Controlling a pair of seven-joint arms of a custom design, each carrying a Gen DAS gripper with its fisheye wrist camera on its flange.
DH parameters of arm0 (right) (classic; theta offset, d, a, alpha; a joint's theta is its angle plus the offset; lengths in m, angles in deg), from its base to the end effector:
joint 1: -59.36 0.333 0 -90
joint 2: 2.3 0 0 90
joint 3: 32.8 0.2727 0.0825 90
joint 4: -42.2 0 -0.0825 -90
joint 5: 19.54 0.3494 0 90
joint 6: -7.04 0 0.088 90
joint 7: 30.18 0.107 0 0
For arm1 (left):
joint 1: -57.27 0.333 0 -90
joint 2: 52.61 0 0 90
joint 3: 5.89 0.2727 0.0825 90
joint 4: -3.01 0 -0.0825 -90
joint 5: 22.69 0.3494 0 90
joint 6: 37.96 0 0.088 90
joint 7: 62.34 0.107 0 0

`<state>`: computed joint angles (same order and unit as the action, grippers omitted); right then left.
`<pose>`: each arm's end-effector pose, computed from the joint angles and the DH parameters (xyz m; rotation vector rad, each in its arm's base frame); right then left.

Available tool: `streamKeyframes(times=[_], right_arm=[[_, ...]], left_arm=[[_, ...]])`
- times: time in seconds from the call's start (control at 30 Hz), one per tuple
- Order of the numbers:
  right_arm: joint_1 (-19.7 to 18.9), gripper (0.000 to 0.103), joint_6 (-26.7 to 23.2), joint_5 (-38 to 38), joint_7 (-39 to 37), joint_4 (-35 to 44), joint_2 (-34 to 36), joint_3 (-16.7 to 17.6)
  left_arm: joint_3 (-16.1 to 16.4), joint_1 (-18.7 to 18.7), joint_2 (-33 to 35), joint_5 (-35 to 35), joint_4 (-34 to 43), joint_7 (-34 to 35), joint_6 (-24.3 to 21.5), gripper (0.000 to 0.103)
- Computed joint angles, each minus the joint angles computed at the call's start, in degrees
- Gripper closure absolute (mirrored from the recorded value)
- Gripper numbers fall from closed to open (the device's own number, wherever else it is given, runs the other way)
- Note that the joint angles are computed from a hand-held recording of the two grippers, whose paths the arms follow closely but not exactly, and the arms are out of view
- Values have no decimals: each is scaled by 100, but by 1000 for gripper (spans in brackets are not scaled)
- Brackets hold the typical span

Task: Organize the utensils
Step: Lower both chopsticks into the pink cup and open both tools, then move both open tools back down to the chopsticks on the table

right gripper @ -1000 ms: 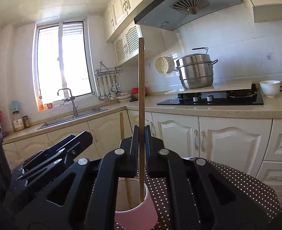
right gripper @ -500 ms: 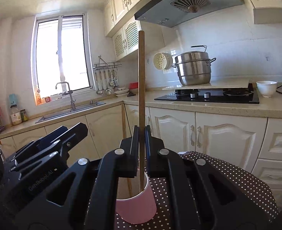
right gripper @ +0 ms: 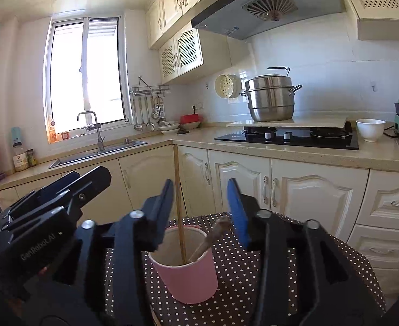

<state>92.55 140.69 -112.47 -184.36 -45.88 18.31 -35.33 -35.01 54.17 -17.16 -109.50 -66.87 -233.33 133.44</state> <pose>0.5751 0.3264 0.4826 -1.0128 1.6268 -1.2037 0.6667 -0.2141 0.4829 -0.9860 1.8277 -1.6365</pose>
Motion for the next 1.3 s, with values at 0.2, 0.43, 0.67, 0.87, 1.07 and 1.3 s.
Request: streamKeyframes(times=[0.2, 0.43, 0.67, 0.87, 1.07, 1.3], right_arm=[[67, 50, -280, -55, 124, -386, -324, 109], [34, 48, -611, -16, 171, -900, -736, 392], [-110, 48, -598, 319, 168, -1370, -1003, 639], [-260, 48, -161, 825, -112, -1553, -994, 737], [-467, 49, 742, 2081, -1523, -1297, -602, 729], [-658, 70, 1351, 4319, -4099, -526, 275, 873]], left_arm=[[101, 142, -543, -437, -644, 259, -72, 41], [599, 10, -1205, -344, -1491, -106, -230, 41], [1381, -345, -1412, 2240, -2145, -2806, -487, 42], [1805, -372, -1264, 3906, -2321, -4656, -1135, 42], [1910, -225, -1060, 4901, -2327, -5750, -1726, 52], [1996, -50, -708, 5506, -2010, -6716, -2469, 70]])
